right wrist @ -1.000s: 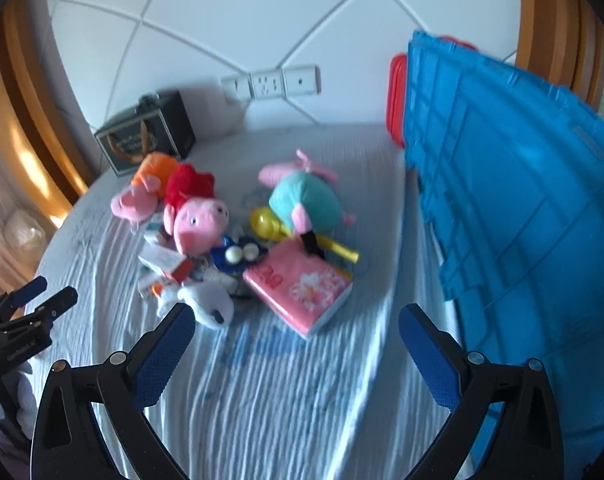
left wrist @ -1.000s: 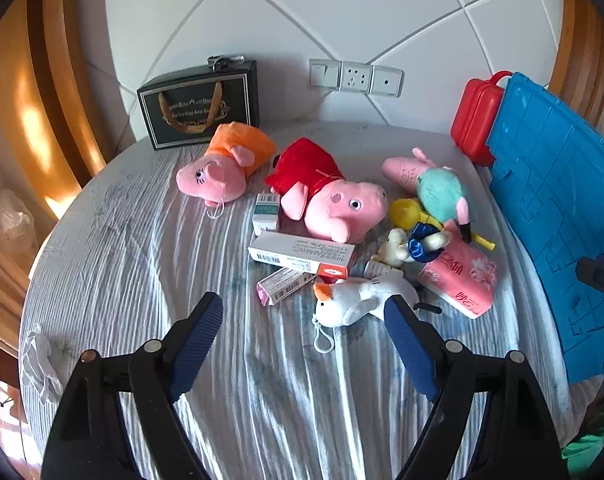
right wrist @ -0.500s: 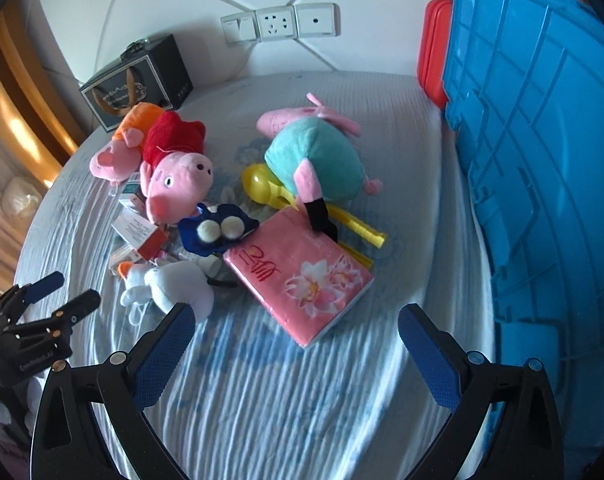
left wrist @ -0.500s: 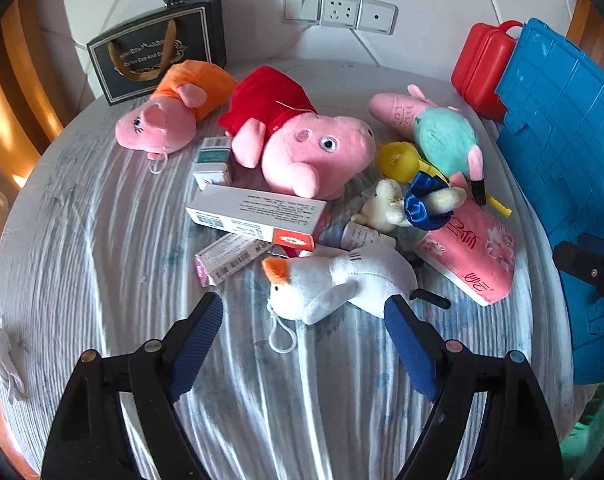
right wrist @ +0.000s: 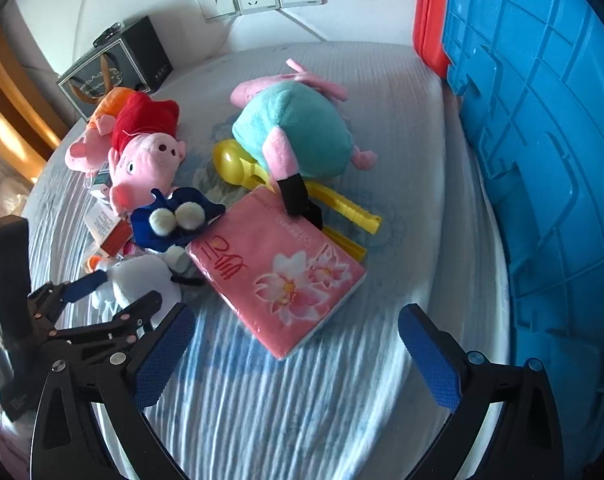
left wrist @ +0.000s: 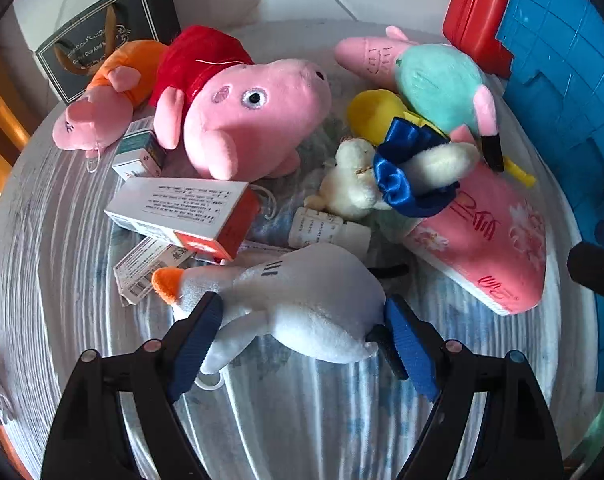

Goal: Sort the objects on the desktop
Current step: 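Grasp the blue-bowed plush with the right tool while the left tool grasps the white goose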

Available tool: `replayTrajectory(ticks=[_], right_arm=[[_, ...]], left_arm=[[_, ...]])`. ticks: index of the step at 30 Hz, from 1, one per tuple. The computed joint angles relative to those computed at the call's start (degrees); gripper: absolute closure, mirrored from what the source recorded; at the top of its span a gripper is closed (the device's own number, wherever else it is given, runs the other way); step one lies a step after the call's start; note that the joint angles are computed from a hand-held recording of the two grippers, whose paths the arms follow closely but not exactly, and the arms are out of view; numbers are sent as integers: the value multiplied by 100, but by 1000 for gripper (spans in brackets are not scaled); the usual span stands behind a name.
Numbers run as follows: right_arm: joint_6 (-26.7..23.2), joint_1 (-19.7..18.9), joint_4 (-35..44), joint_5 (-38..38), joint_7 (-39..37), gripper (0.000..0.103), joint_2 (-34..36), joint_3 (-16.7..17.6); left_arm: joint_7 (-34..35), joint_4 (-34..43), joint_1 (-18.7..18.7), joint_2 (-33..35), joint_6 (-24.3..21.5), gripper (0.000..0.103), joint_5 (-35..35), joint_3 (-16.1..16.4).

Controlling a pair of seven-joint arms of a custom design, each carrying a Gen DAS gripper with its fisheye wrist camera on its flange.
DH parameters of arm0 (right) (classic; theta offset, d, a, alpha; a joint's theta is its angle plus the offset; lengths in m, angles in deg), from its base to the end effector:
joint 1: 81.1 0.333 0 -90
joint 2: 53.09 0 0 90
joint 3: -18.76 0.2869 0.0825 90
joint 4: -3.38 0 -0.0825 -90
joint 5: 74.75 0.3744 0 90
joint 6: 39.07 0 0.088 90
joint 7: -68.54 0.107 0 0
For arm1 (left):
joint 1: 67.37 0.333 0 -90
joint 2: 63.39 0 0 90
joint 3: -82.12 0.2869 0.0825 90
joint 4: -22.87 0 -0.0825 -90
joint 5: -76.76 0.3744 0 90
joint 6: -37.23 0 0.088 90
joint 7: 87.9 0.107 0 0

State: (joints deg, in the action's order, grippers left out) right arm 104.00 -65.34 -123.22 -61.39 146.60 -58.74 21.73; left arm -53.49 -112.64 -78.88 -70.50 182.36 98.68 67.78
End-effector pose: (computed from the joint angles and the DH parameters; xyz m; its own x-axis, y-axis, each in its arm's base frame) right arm 0.5109 0.1722 0.4386 0.3871 -0.9149 -0.1148 -0.8642 -0.3166 -0.3910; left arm 0.4532 -0.2247 0.3802 0.2286 -0.9735 0.0076 -0.8945 -0.2131 -0.3930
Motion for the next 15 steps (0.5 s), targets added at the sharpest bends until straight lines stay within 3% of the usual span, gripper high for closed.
replayTrajectory(ticks=[8, 11, 15], right_arm=[[-110, 134, 82, 143, -240, 0, 123, 96], [-151, 200, 111, 156, -298, 0, 161, 142], [-204, 282, 151, 172, -364, 0, 200, 194]], left_arm=[[555, -1371, 92, -1325, 41, 20, -877, 210], [437, -1777, 257, -1857, -269, 20, -883, 76], [495, -2297, 251, -2624, -322, 20, -1268, 212]])
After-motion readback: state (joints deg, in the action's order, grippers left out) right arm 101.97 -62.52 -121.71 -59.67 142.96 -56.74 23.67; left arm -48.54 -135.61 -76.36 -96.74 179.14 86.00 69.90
